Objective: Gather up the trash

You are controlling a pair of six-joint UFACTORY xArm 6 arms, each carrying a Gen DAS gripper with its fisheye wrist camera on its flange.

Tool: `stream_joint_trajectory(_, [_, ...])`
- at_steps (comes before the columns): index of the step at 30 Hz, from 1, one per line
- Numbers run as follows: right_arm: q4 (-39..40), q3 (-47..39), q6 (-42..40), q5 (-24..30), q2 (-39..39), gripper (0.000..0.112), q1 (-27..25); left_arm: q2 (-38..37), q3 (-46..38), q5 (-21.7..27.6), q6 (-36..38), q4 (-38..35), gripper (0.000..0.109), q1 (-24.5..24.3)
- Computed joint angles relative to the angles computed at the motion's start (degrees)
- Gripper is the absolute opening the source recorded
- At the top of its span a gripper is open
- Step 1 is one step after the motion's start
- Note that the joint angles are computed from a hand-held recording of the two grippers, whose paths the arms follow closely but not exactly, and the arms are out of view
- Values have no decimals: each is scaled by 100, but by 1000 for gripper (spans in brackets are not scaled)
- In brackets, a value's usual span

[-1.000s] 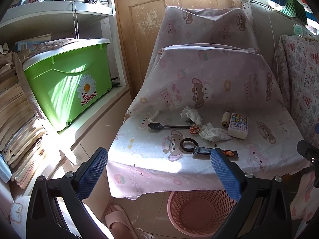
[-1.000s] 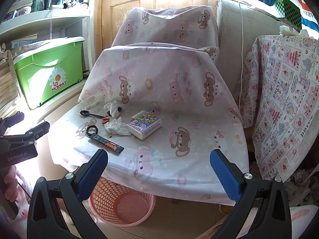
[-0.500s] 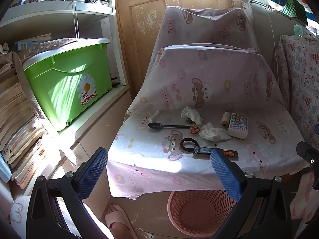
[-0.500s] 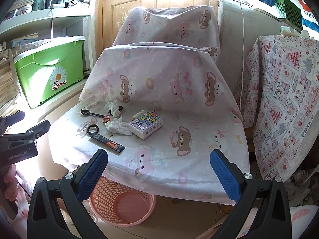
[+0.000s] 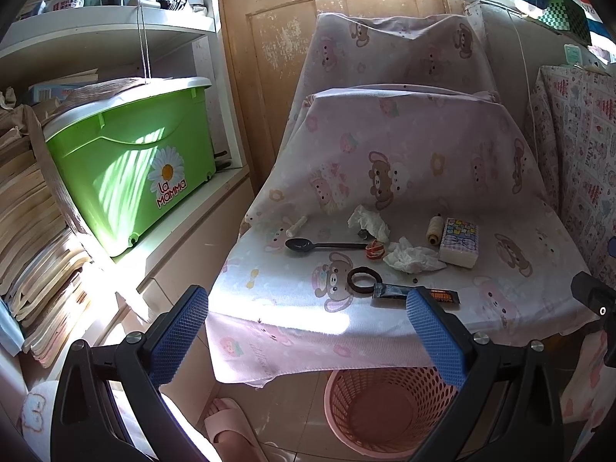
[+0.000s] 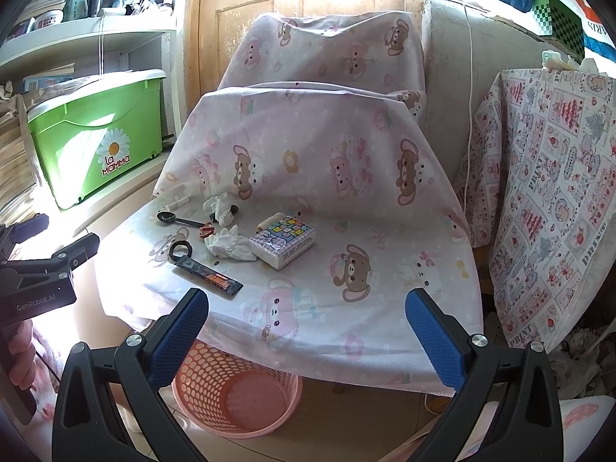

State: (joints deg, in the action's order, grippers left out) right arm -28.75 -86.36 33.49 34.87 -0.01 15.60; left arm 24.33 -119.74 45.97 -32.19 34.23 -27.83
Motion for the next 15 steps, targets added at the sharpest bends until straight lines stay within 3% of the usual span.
stream_joint_trajectory(15, [8, 3, -13, -4, -5, 103, -5, 7, -15, 13, 5, -1, 102, -4])
